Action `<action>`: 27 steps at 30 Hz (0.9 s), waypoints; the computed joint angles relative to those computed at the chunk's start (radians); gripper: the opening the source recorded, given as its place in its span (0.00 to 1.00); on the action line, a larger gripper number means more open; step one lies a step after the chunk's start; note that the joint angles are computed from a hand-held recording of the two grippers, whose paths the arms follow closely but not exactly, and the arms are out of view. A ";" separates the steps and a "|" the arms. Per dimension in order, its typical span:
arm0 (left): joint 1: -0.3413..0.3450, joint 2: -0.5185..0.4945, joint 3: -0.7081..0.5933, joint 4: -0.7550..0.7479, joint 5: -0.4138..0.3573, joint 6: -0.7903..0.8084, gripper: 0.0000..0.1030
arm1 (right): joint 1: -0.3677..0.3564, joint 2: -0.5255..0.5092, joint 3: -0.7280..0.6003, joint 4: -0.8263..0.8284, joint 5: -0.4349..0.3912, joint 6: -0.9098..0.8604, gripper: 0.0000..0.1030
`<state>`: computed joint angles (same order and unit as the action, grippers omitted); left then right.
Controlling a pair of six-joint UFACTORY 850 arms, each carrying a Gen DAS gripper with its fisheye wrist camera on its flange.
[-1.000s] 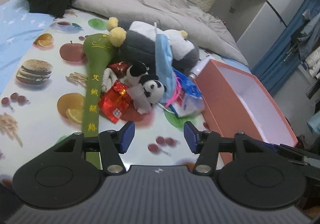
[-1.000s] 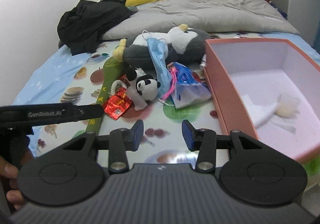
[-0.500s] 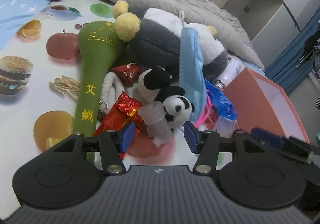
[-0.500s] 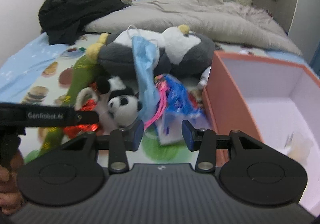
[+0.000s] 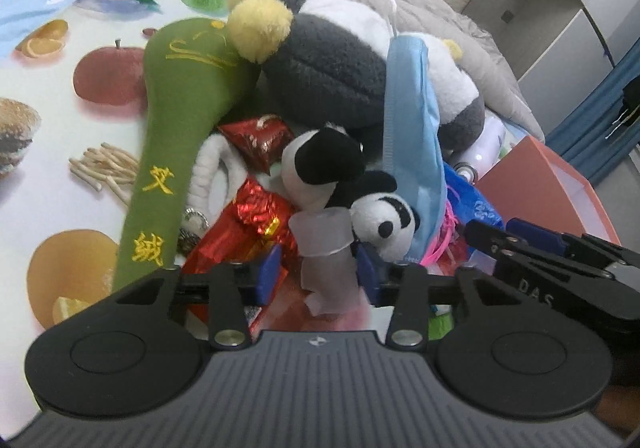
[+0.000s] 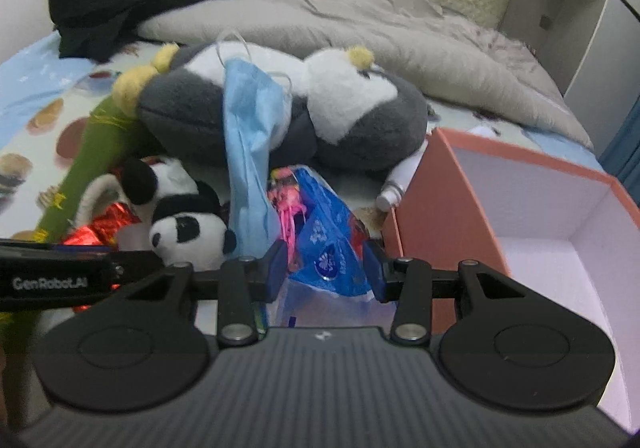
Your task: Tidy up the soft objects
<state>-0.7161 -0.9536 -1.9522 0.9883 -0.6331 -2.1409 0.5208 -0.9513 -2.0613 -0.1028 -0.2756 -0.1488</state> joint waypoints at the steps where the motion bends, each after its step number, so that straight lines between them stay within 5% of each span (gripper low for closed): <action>1: 0.001 -0.004 -0.005 -0.006 0.002 0.008 0.35 | -0.001 -0.005 -0.003 -0.007 0.003 0.008 0.43; 4: -0.003 -0.011 -0.012 0.013 -0.002 -0.002 0.25 | 0.002 -0.021 -0.019 -0.085 -0.004 0.071 0.41; 6: -0.005 -0.010 -0.013 0.024 -0.009 -0.004 0.20 | -0.002 -0.024 -0.029 -0.007 -0.019 -0.007 0.27; 10: -0.013 -0.001 -0.009 0.037 -0.026 0.007 0.16 | 0.000 -0.011 -0.025 0.038 -0.030 -0.056 0.15; 27: -0.099 0.103 0.063 0.010 -0.095 -0.012 0.13 | -0.008 0.250 0.327 0.058 0.069 -0.043 0.08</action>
<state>-0.8153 -0.8509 -1.8888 0.9988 -0.7280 -2.1524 0.5129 -0.7012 -1.7340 -0.0453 -0.2064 -0.1922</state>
